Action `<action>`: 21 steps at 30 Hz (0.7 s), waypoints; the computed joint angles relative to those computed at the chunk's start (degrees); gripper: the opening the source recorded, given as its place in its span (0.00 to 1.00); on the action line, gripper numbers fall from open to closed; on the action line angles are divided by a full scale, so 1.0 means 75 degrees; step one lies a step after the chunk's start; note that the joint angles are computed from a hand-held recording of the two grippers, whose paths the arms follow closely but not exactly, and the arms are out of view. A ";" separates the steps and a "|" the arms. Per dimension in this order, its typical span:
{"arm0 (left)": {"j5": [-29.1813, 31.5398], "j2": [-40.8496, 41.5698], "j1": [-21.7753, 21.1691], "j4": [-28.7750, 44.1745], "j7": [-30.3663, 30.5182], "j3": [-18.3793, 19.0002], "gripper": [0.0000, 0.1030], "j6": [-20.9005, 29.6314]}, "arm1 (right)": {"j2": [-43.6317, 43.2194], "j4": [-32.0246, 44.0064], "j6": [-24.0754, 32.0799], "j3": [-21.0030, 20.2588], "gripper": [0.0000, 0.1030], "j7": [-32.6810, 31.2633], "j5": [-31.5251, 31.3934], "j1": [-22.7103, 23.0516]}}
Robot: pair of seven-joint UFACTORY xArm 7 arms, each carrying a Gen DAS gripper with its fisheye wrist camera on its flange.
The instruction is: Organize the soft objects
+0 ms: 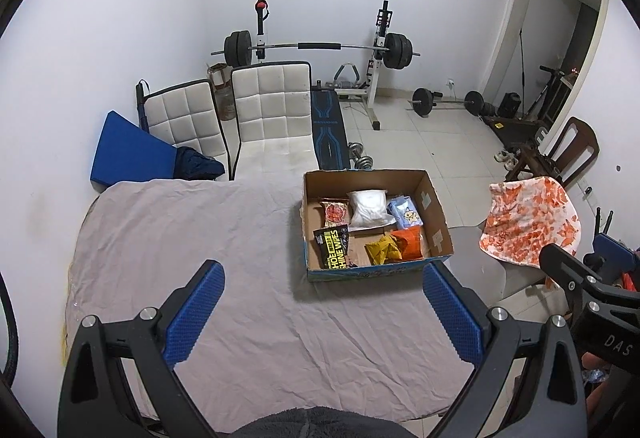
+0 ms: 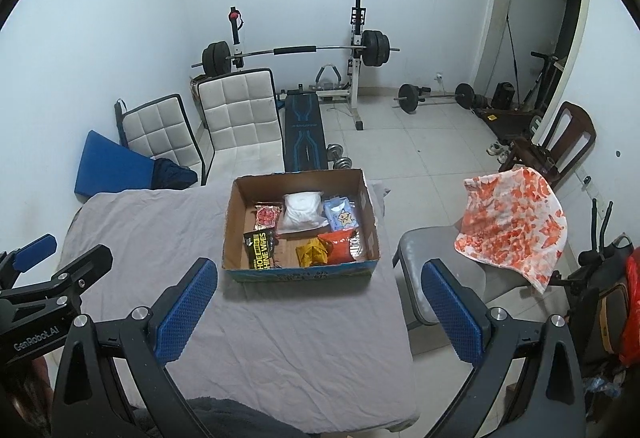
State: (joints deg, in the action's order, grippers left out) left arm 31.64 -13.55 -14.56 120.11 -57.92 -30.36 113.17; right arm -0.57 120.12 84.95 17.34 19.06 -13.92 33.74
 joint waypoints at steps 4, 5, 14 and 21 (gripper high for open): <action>0.0048 0.0001 0.0000 0.0014 -0.0020 -0.0038 0.98 0.0019 | 0.0004 0.0008 0.0007 0.0001 1.00 0.0046 0.0003 0.0021; 0.0054 0.0005 0.0003 0.0020 -0.0023 -0.0039 0.98 0.0024 | -0.0030 -0.0037 -0.0009 -0.0005 1.00 0.0051 0.0033 0.0015; 0.0076 -0.0045 0.0050 0.0101 -0.0026 -0.0033 0.98 0.0140 | -0.0152 -0.0235 -0.0091 0.0022 1.00 0.0064 0.0187 -0.0099; 0.0018 -0.0139 0.0191 0.0049 0.0044 -0.0066 0.98 0.0126 | -0.0282 -0.0452 -0.0220 0.0067 1.00 0.0059 0.0241 -0.0171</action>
